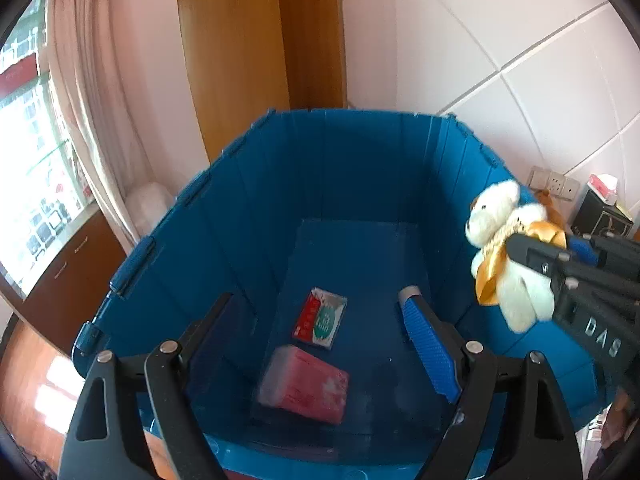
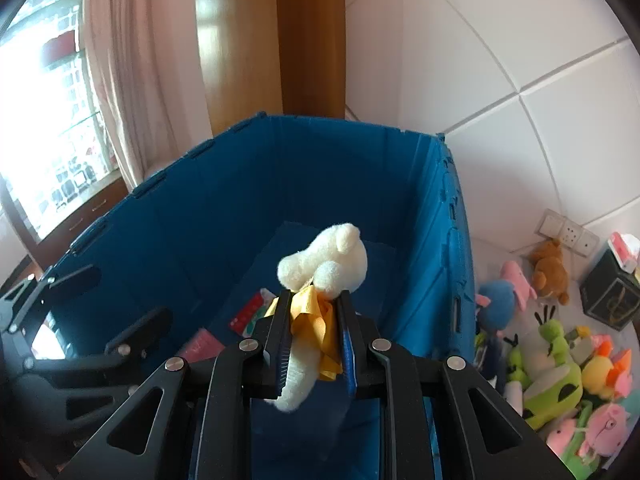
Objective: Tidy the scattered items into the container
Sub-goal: 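Open the left gripper to drop the tissue pack while the right drops the teddy bear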
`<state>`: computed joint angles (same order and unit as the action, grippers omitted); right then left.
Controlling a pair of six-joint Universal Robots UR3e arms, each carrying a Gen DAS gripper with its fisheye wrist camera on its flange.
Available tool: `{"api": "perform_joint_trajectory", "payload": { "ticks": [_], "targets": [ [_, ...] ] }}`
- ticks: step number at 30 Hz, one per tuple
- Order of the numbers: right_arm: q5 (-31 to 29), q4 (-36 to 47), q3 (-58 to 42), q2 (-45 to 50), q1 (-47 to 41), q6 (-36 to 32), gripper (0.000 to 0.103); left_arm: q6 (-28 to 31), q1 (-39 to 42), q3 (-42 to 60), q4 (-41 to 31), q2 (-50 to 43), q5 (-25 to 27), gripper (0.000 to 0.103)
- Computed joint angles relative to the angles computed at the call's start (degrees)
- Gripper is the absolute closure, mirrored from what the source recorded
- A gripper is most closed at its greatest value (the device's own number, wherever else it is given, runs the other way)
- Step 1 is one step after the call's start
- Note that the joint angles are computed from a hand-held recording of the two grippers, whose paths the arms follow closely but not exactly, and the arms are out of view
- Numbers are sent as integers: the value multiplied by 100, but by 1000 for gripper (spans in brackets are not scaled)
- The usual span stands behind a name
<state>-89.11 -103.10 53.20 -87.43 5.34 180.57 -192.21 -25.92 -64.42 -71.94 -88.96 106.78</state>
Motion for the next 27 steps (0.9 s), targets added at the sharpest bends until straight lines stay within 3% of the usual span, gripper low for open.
{"api": "perform_joint_trajectory", "payload": {
  "ticks": [7, 13, 16, 19, 21, 27],
  "targets": [
    [-226, 706, -1075, 693, 222, -116, 81, 14, 264, 328, -453, -266, -279, 18],
    [-438, 868, -1243, 802, 376, -150, 79, 29, 346, 259, -412, -238, -415, 18],
    [-496, 853, -1150, 742, 399, -119, 70, 20, 346, 178, -365, -193, -449, 18],
    [-494, 827, -1018, 649, 396, -92, 52, -9, 342, 135, -363, -163, -463, 19],
    [-478, 799, -903, 563, 383, -100, 29, -38, 342, 88, -368, -130, -494, 19],
    [-546, 705, -613, 274, 333, -52, 21, -83, 280, -30, -384, 15, -451, 19]
  ]
}}
